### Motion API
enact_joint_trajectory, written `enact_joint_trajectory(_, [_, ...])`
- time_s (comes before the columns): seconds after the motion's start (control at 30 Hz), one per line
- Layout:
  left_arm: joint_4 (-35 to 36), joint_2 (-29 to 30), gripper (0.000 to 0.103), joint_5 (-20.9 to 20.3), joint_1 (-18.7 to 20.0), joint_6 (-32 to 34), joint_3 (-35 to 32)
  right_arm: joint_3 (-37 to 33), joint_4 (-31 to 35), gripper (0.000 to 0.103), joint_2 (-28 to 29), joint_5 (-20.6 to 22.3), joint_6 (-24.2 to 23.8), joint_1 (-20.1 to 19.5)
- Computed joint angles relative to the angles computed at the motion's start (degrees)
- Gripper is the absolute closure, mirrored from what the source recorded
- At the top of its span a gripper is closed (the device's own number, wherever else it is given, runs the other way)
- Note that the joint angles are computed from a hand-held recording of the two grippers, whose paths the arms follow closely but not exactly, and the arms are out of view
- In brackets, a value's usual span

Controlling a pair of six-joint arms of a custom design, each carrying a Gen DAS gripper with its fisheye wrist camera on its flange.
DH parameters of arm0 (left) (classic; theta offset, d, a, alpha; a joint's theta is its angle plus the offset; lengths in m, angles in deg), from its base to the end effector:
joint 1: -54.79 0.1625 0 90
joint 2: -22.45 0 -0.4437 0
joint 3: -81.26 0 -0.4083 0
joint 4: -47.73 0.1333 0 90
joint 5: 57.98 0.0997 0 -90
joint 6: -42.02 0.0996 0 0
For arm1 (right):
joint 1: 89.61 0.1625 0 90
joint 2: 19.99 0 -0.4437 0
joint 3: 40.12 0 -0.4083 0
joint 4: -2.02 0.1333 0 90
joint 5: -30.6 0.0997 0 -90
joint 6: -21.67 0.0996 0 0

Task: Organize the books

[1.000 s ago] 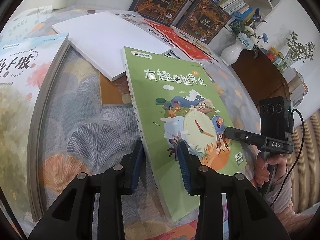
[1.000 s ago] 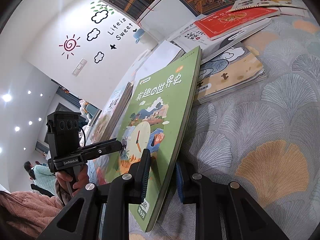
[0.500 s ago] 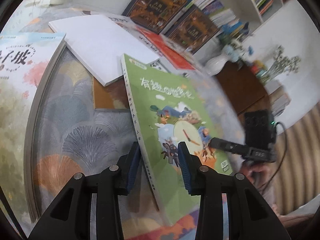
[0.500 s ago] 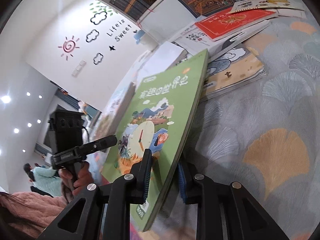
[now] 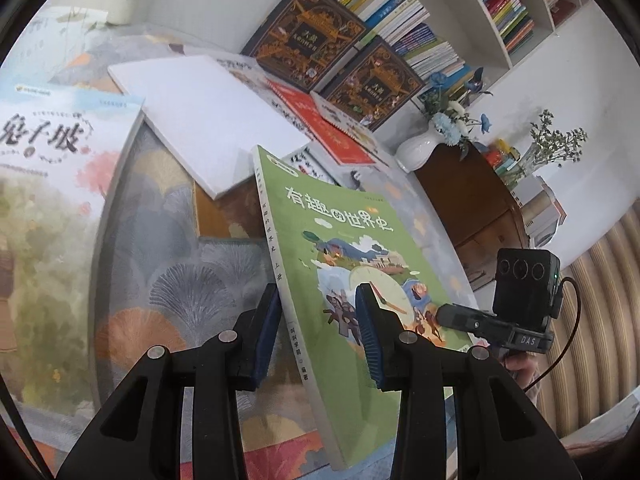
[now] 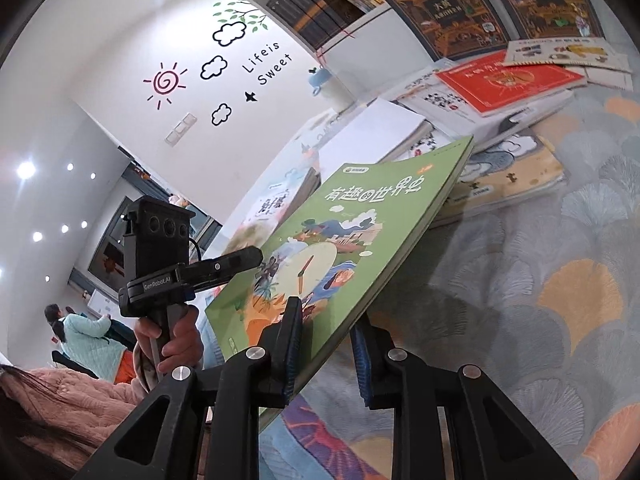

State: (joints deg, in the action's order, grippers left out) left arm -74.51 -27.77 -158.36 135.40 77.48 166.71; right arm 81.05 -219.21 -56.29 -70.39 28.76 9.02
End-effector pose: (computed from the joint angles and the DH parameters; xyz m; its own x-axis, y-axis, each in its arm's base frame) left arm -0.0023 -0.7212 0.1649 -0.6972 0.6947 0.1768 0.6966 0.7148 -0.0619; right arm 0.1931 -0.5105 0.0232 -0.9964 0.0734 0.0412 0.0196 0.6784 -0.7344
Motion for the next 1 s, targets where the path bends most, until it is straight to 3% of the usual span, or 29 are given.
enact_joint_trajectory(0.2, [0.79, -0.65, 0.069, -3.04, 0.44, 0.28, -1.90, -2.72, 0.56, 0.080, 0.50, -1.91, -1.53, 2.74])
enact_joint_trajectory(0.4, [-1.32, -0.82, 0.069, -2.67, 0.55, 0.51, -4.60, -8.78, 5.81, 0.079, 1.62, -3.11, -3.68, 5.02])
enact_joint_trajectory(1.0, [-1.06, 3.61, 0.069, 0.54, 4.62, -2.03, -19.82, -32.32, 24.25, 0.079, 11.94, 1.81, -6.36, 6.30])
